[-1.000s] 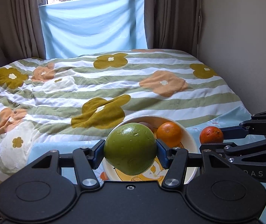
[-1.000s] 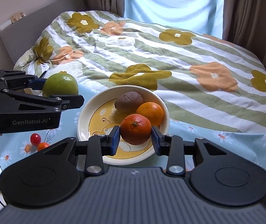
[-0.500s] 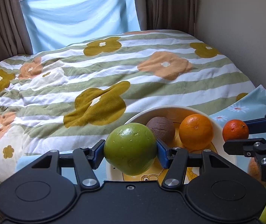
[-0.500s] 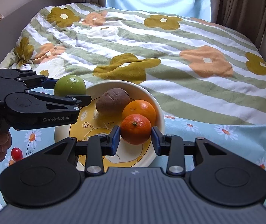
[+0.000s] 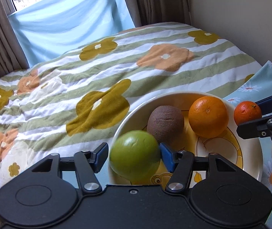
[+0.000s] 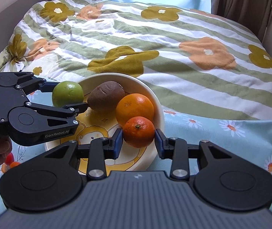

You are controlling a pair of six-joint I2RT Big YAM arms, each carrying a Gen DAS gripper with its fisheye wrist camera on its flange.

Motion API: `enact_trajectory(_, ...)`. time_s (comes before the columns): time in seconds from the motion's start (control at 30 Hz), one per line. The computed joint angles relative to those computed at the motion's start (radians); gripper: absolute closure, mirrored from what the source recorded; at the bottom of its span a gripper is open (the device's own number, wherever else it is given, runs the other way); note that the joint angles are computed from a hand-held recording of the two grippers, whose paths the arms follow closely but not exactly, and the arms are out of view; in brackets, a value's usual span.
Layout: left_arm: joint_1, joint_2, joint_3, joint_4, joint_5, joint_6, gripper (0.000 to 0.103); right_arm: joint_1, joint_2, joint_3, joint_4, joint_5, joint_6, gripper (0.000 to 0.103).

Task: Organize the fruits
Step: 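Carry the green apple and tangerine to the bowl and release the apple, then lower the tangerine into the bowl and open the right tool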

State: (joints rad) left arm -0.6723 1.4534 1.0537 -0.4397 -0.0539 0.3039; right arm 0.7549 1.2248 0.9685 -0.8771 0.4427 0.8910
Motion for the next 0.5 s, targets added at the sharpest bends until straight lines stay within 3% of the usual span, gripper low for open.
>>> enact_trajectory(0.03, -0.003, -0.006, -0.008, 0.019, -0.010, 0.007, 0.010, 0.000, 0.000, 0.000, -0.002, 0.000, 0.000, 0.052)
enact_trajectory(0.07, -0.003, -0.012, -0.016, 0.035, -0.011, 0.012, 0.005, 0.001, 0.000, 0.001, -0.003, 0.001, 0.001, 0.052)
enact_trajectory(0.3, 0.031, -0.048, -0.029, 0.001, 0.025, 0.010, 0.004, -0.003, -0.020, -0.003, -0.015, 0.011, 0.006, 0.052)
enact_trajectory(0.5, 0.073, -0.122, -0.061, -0.044, 0.047, -0.046, 0.004, 0.001, -0.026, 0.004, -0.033, 0.013, -0.009, 0.052)
